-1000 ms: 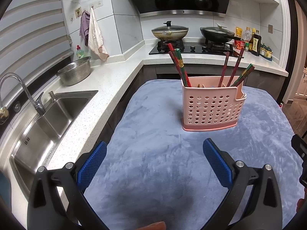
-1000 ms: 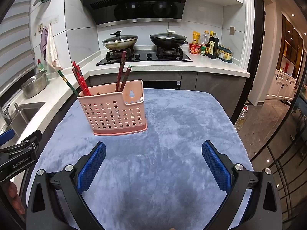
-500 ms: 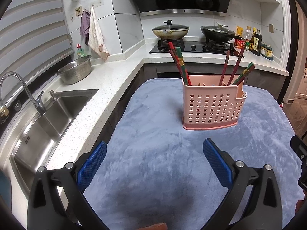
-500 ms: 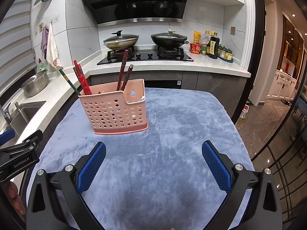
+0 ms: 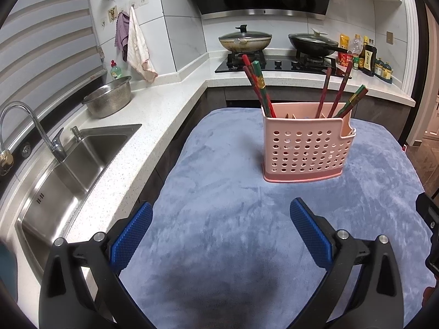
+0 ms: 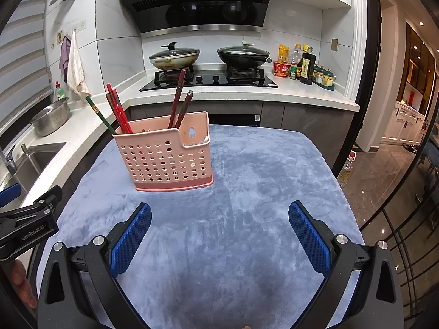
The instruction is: Organize utensils
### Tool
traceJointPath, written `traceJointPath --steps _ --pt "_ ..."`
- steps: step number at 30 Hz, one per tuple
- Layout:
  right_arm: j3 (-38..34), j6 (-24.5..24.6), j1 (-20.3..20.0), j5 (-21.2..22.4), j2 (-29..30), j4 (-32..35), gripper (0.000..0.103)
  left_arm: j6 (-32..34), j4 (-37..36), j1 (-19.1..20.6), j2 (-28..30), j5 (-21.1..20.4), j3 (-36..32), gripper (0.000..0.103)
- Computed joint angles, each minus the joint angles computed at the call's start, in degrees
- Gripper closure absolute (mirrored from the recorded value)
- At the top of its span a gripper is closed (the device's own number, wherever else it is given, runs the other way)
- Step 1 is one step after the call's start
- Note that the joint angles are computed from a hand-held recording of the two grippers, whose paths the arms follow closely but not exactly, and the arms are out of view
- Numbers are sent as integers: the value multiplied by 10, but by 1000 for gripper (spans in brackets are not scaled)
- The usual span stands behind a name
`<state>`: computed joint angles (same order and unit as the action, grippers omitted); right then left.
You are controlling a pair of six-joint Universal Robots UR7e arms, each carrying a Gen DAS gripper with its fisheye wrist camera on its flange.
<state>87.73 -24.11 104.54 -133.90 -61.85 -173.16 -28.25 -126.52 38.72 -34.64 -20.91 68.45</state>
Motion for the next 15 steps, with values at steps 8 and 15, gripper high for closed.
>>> traceJointPath --steps 8,15 --pt "-3 -4 1 -6 7 -1 7 -15 23 2 -1 -4 -5 7" --pt "-5 -3 2 -8 7 0 7 -14 24 3 -1 -7 -6 7"
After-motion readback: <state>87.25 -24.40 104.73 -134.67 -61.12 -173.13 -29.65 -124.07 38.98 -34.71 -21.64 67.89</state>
